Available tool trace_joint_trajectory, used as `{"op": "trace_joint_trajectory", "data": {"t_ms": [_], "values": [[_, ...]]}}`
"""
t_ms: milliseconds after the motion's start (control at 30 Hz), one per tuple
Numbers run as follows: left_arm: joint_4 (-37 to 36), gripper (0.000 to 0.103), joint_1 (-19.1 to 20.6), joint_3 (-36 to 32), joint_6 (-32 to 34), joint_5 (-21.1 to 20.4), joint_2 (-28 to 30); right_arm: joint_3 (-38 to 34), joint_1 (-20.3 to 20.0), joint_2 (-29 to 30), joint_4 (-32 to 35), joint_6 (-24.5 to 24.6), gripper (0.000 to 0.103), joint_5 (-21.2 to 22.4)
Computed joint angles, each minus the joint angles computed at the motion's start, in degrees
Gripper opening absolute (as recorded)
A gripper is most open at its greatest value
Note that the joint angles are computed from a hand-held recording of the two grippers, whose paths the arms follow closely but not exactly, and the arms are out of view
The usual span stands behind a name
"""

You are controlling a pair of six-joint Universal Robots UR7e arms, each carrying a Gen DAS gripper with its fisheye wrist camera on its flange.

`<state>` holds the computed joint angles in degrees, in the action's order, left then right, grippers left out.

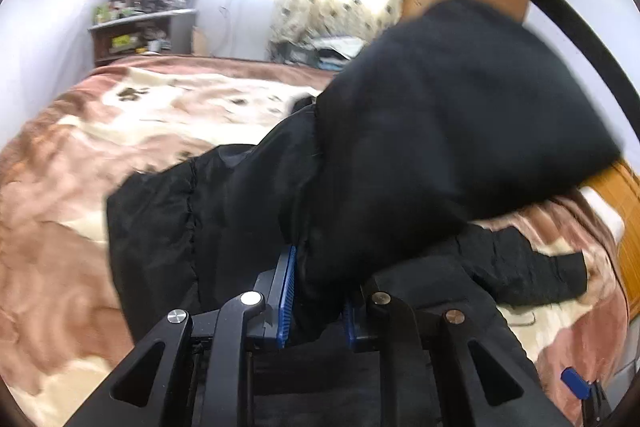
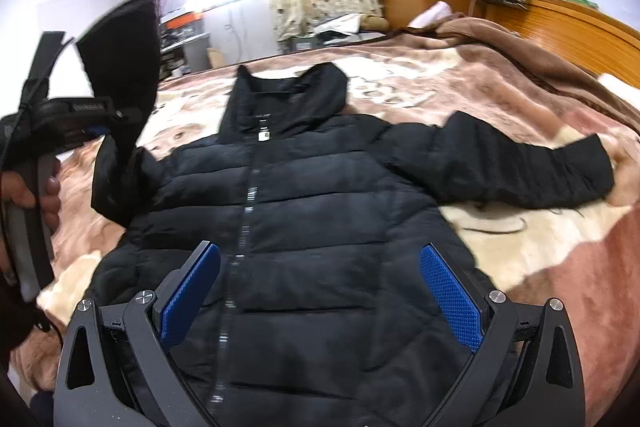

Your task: Fold large clothes

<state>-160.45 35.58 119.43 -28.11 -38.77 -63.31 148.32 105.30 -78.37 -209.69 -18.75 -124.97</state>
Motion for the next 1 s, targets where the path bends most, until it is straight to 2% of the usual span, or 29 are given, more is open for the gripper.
{"op": "trace_joint_trajectory", "data": {"t_ms": [200,267,400,567,733,800,933,1000], "values": [[0.50,0.020,2.38,-7.36,-1.96,-5.82,11.52,0.90,-5.27,-3.71,0.99,-1.60,0.100,1.06],[0.18,0.020,2.62,-5.44,-3.06,-6.25,12.22,1.11,-6.57,-4.48,1.08,-2.36,0.100,1.33],[-0.35,0.020,4.27,-6.24,-3.09,-6.29,15.53,1.24,-8.45,-4.83,0.53,-3.53,0.100,1.72],[-0.29,0.020,5.12,-5.74,-5.70,-6.90,16.89,1.12,-10.07,-4.14,0.28,-3.70,0.100,2.32],[-1.04,0.024,4.99,-5.80,-5.36,-5.02,18.15,-0.09,-11.47,-3.58,2.45,-2.40,0.100,3.73],[-2.17,0.035,5.61,-6.03,-4.84,-6.53,18.37,-1.21,-12.30,-3.84,5.09,-1.65,0.100,5.36],[-4.32,0.049,6.77,-5.61,-0.80,-10.97,17.47,-4.27,-13.02,-3.27,9.47,-1.76,0.100,7.88],[-3.77,0.062,7.35,-5.07,0.23,-14.04,15.86,-5.84,-14.61,-3.76,12.22,-2.29,0.100,13.20]]}}
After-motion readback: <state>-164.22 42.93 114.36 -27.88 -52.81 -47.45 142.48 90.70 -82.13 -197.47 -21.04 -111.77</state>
